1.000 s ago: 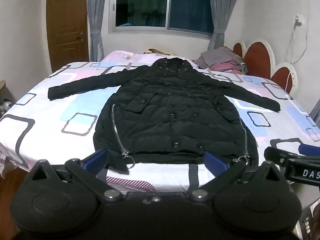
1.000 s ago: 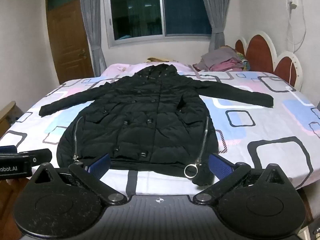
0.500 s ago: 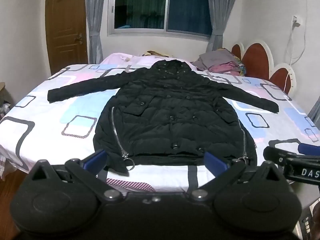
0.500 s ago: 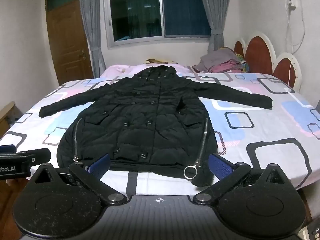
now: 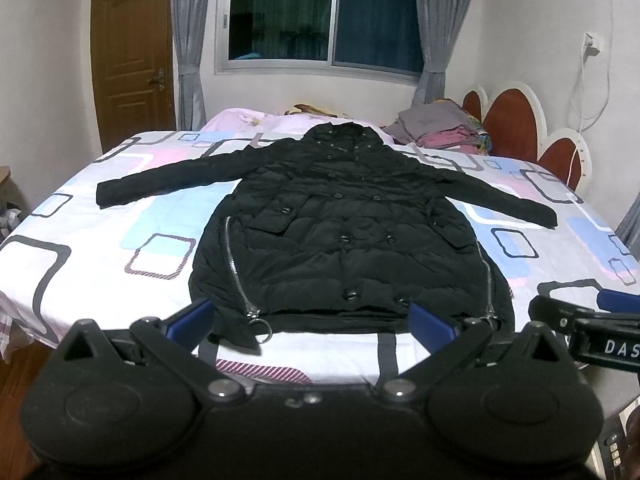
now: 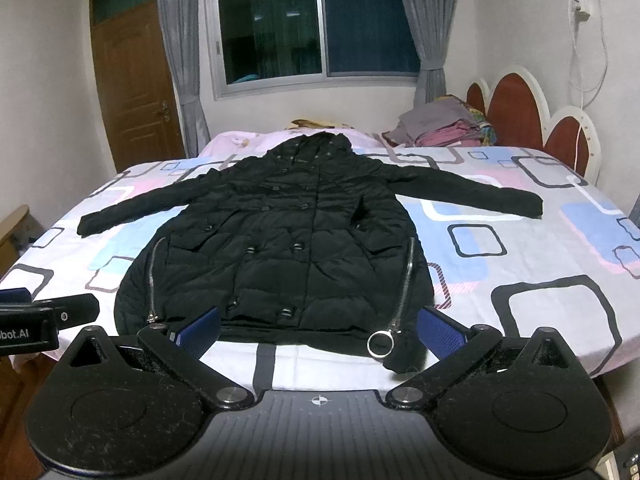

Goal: Fold large clothes

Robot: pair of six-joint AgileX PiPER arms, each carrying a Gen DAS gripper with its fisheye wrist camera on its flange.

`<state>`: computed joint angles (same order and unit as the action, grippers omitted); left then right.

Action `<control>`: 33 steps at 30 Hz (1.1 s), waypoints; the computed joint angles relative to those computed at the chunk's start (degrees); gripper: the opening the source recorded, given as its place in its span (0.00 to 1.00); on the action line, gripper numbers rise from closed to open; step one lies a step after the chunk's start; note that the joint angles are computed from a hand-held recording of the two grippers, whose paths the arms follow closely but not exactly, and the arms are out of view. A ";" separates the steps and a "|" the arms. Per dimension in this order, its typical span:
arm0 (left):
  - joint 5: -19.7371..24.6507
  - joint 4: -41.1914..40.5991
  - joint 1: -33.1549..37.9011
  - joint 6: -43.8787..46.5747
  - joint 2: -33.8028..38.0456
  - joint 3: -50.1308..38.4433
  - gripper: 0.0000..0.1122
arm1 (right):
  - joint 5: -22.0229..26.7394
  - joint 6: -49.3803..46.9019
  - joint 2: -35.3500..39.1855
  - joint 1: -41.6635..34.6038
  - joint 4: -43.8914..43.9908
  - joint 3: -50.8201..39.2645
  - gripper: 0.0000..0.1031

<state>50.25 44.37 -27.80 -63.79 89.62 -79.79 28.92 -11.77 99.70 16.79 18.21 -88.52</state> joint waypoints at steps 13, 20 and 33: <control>0.03 -0.33 0.44 0.37 -0.26 -0.02 0.92 | 0.09 0.75 -0.03 0.32 -0.63 -0.24 1.00; 0.19 0.02 0.16 -0.11 -0.23 0.08 0.92 | -0.08 1.17 -0.21 0.54 -1.10 -0.02 1.00; -0.45 0.31 -0.33 -0.48 0.77 0.00 0.92 | -0.54 1.82 -0.60 0.16 -1.08 0.79 1.00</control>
<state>49.80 44.68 -28.13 -64.27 90.39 -79.79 28.37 -9.95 99.11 16.95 17.13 -87.73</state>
